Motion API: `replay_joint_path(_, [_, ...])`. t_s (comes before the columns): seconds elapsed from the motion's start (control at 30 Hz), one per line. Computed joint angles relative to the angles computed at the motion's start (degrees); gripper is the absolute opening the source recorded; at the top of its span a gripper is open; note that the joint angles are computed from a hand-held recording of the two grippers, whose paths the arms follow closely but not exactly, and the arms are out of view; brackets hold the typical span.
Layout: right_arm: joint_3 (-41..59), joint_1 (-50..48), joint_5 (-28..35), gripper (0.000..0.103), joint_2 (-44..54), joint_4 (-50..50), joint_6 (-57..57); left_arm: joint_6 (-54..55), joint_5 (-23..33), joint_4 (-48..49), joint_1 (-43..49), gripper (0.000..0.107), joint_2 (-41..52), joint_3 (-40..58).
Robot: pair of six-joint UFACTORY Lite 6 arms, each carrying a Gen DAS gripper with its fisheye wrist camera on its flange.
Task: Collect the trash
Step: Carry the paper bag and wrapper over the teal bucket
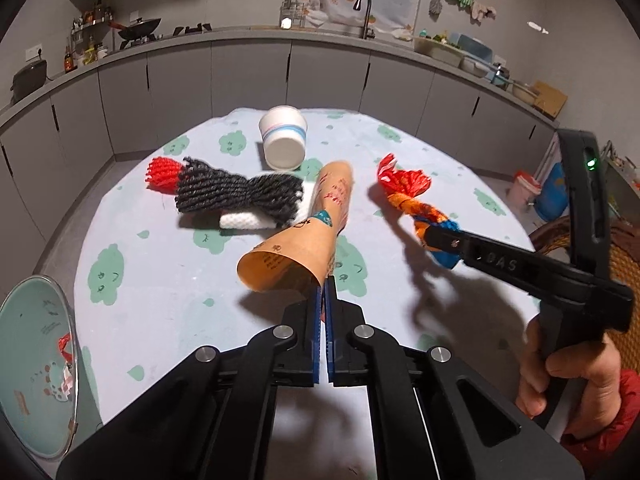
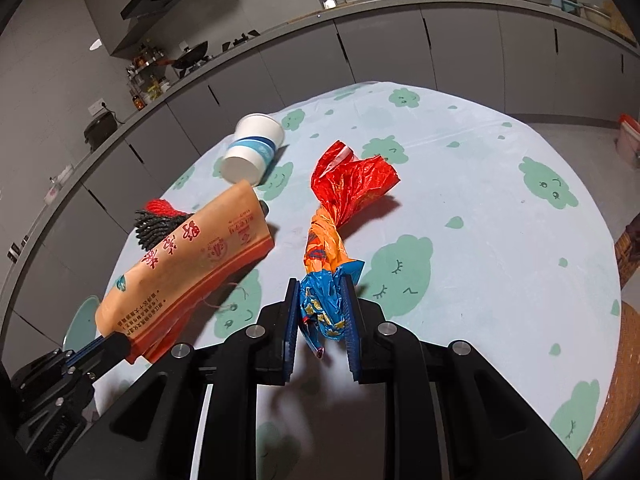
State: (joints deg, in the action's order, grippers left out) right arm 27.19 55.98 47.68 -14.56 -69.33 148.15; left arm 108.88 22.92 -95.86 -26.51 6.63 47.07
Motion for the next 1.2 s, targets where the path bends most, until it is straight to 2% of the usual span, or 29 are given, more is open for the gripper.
replay_joint_path(0.23, [2.02, 5.80, 7.32, 0.021, -0.57, 2.80, 0.12, -0.49, 3.22, 1.79, 1.34, 0.001, -7.42, -4.22])
replay_joint_path(0.87, [6.54, 13.22, 16.21, 0.021, -0.19, 5.32, -1.17, -9.03, 9.38, 6.80, 5.95, 0.001, -18.87, -5.86])
replay_joint_path(1.03, [10.77, 13.60, 17.09, 0.021, 2.17, 3.75, -3.09, -12.24, 12.92, 8.90, 12.11, 0.001, -21.61, -4.77])
replay_joint_path(1.2, [17.97, 11.29, 14.06, 0.021, 7.77, 0.27, -6.76, -13.88, 16.86, 10.74, 22.84, 0.001, -23.37, -3.41])
